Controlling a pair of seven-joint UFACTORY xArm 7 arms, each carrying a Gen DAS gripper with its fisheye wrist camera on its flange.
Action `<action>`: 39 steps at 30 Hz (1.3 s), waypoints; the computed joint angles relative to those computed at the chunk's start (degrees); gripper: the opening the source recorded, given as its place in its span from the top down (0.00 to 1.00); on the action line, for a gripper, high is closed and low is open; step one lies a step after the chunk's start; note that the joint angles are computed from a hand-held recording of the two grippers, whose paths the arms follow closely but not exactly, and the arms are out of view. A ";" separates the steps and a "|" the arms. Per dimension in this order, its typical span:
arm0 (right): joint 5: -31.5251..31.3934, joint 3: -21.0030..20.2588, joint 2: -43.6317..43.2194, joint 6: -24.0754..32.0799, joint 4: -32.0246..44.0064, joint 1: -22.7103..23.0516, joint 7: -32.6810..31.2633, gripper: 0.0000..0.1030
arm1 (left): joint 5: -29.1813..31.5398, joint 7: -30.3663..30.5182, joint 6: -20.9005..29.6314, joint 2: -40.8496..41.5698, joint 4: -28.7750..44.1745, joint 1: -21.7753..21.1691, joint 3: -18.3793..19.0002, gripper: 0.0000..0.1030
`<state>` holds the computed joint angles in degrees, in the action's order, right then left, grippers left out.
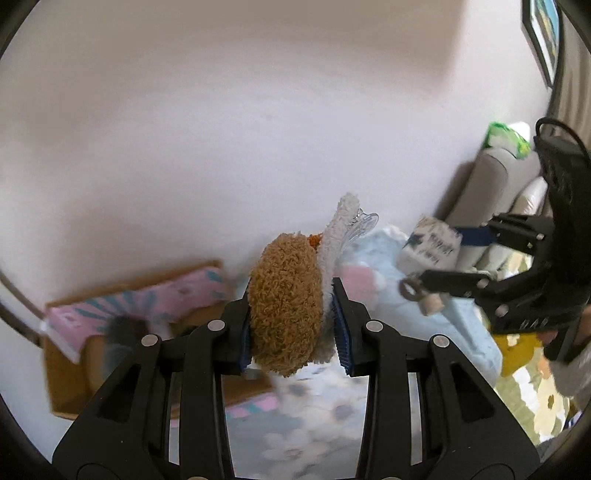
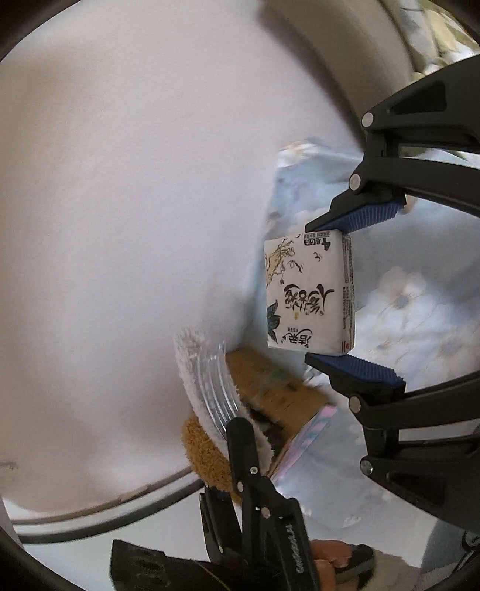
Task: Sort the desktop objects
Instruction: 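Carry the brown slipper and tissue pack over the cardboard box with both tools, then open both tools to drop the slipper and tissue pack into the box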
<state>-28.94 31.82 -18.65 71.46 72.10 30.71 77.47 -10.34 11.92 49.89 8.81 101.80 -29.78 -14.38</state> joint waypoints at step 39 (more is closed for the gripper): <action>9.22 -22.79 48.67 -11.35 43.84 17.54 -26.88 0.44 | -2.71 5.31 9.26 4.32 1.54 16.82 6.65 0.69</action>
